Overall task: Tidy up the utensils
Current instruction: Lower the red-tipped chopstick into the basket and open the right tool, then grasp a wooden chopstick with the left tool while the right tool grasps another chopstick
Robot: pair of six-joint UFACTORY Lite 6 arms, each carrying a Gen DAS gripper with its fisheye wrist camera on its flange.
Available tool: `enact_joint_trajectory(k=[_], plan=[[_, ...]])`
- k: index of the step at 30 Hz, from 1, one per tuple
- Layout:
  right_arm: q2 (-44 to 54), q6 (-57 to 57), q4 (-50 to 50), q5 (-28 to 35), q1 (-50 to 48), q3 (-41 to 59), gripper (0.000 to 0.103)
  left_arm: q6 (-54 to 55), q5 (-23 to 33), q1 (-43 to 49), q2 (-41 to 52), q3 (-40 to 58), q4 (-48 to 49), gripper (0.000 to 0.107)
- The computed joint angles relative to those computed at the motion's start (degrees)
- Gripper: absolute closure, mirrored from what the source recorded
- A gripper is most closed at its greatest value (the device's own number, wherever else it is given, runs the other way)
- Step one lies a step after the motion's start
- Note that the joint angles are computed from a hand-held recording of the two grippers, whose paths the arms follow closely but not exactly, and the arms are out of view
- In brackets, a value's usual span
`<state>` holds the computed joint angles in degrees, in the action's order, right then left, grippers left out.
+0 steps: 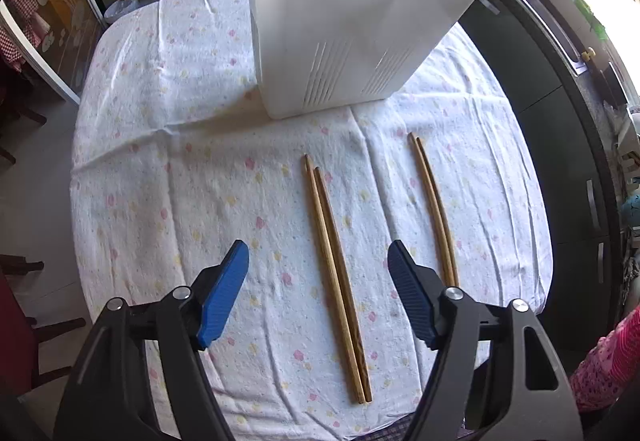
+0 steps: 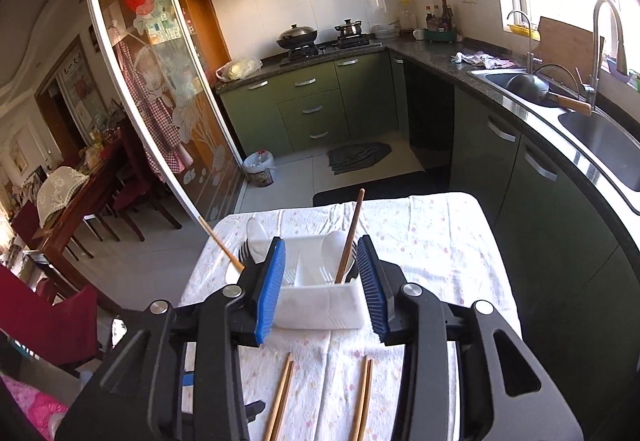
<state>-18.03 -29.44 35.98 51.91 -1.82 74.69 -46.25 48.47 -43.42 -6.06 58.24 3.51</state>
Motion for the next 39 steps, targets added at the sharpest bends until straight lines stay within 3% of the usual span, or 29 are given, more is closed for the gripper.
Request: enact_joint_trajectory(k=[6,11,20,24,29,33,39], plan=[[-12.0,-15.5,6.8,13.8,-14.3,-14.4,0.064,0.1,-1.8,2.0,6.8,-0.8,-2.0,0.052],[-16.1,-26.4,9.7,23.4,-27.7,-21.3,0.06,-1.0,-1.6,2.5,9.4,-0.6,-1.4,0.055],[-15.0,-33.2,10.0,29.0,-37.0,-23.6,0.06,-4.1,-0.2,0.4,15.5,3.7,0.6,0.06],[-15.5,-31.8,8.4,27.7,-34.7,-23.9,0.06,-4.9,0.3,-0.6,18.9,6.7,0.2,0.067],[-14.7,-22.6,1.4,19.1,-22.0,-24.9,0.06,-5.3,1.8,-1.7,22.5,11.2,0.2,0.073],[-7.0,-14.6,-5.6,13.0,-12.2,-24.9,0.06,-4.5,2.8,-2.2,24.5,14.0,-0.2,0.079],[3.9,-7.4,-11.7,6.4,-5.7,-24.7,0.06,-0.7,2.5,0.7,24.9,15.0,-1.4,0.099]])
